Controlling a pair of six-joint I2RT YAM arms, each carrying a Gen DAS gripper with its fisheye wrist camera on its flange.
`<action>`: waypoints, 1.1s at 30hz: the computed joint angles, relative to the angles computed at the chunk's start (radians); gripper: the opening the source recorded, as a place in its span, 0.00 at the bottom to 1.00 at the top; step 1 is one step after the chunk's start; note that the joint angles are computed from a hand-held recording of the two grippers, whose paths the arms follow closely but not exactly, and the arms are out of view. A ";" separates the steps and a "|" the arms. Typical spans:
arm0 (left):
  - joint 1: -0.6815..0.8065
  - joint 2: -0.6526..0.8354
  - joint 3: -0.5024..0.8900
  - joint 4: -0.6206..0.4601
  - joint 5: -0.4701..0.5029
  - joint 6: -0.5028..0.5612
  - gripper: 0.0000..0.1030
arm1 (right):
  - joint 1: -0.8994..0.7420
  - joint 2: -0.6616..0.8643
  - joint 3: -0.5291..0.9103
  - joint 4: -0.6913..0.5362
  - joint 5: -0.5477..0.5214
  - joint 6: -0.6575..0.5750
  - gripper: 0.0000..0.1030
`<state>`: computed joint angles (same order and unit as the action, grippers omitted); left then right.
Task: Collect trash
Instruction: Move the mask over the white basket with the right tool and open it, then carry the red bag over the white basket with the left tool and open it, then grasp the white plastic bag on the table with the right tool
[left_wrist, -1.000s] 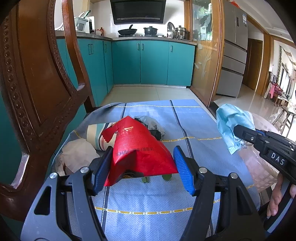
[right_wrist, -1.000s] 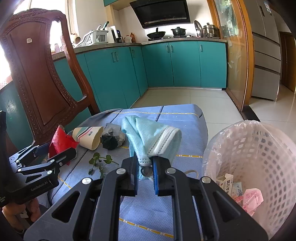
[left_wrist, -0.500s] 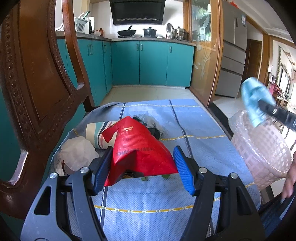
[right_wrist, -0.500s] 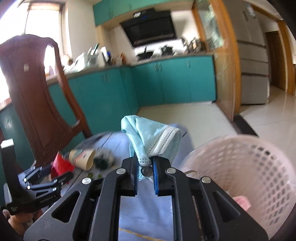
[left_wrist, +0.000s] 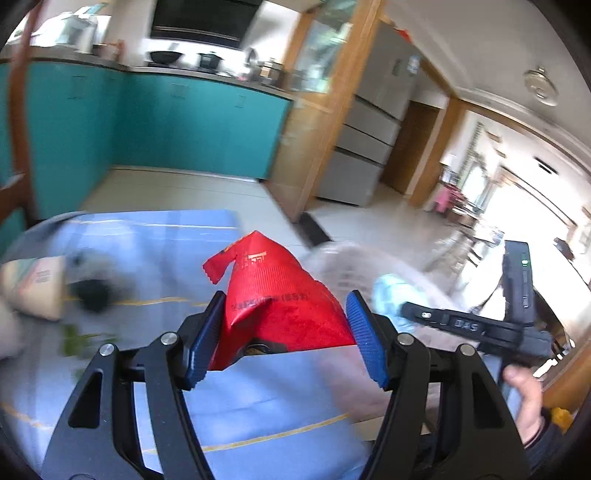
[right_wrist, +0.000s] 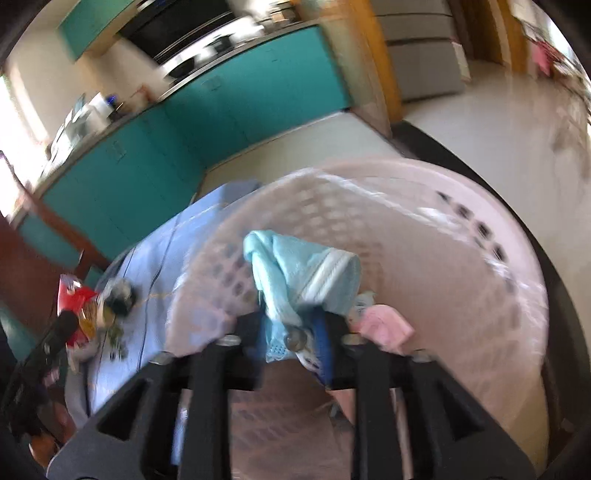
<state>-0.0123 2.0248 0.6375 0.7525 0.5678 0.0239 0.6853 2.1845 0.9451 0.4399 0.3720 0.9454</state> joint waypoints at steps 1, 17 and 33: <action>-0.039 0.004 0.013 -0.009 -0.011 -0.005 0.65 | -0.001 -0.022 -0.055 0.065 0.026 0.032 0.44; -0.093 0.014 -0.013 -0.015 -0.308 0.135 0.87 | 0.097 -0.095 -0.115 0.293 0.209 -0.126 0.61; 0.407 0.030 0.016 0.018 -0.194 0.255 0.89 | 0.301 0.303 0.607 0.009 0.428 -0.520 0.97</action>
<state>0.3946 2.0544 0.6532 0.7701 0.3737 0.2788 0.9863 2.4871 1.5518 0.4493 0.7999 0.4259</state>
